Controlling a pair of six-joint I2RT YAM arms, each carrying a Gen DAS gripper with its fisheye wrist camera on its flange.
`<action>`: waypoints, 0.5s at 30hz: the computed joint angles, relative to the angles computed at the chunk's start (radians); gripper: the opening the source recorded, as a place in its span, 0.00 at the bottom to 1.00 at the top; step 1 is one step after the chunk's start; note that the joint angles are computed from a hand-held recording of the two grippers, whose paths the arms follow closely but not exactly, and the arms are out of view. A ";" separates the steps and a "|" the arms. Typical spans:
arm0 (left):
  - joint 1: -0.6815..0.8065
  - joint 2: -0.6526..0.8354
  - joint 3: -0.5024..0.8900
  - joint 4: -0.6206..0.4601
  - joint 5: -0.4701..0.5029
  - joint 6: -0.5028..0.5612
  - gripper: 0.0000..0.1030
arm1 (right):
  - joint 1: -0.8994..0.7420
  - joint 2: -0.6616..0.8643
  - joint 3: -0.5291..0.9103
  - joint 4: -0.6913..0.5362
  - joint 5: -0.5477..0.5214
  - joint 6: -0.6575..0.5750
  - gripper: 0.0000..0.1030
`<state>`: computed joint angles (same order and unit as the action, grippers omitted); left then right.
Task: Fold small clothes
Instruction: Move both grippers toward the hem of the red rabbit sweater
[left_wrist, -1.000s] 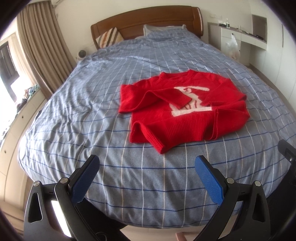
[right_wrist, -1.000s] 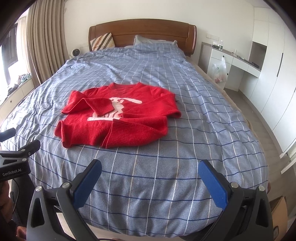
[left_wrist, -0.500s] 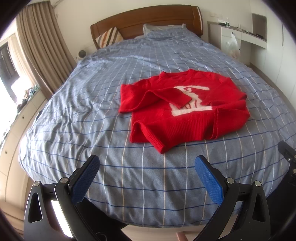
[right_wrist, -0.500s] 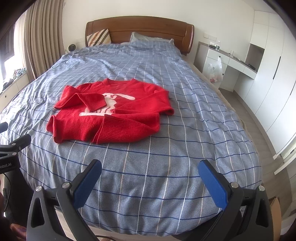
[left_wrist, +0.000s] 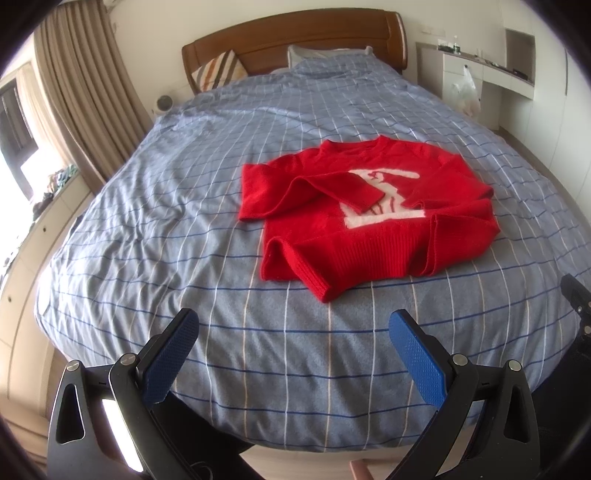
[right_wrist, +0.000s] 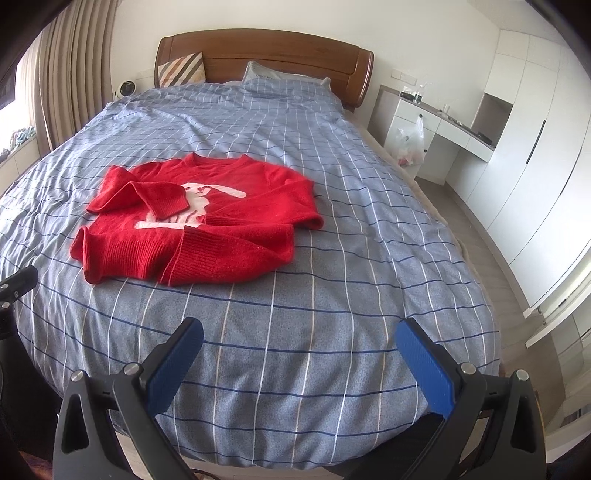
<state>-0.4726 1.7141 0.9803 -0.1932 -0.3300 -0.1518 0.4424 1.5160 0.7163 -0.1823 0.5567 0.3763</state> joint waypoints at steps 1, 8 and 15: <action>0.001 0.001 -0.001 -0.002 0.002 -0.001 1.00 | 0.002 -0.001 0.001 -0.003 0.007 0.001 1.00; -0.004 0.006 -0.002 -0.004 0.002 -0.003 1.00 | -0.006 0.003 0.001 -0.014 0.029 0.003 1.00; 0.006 0.026 -0.006 0.003 0.012 -0.006 1.00 | -0.010 0.013 0.005 -0.028 0.043 0.008 1.00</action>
<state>-0.4662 1.7398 0.9739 -0.1906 -0.3179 -0.1577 0.4326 1.5291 0.7210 -0.2103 0.5995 0.3844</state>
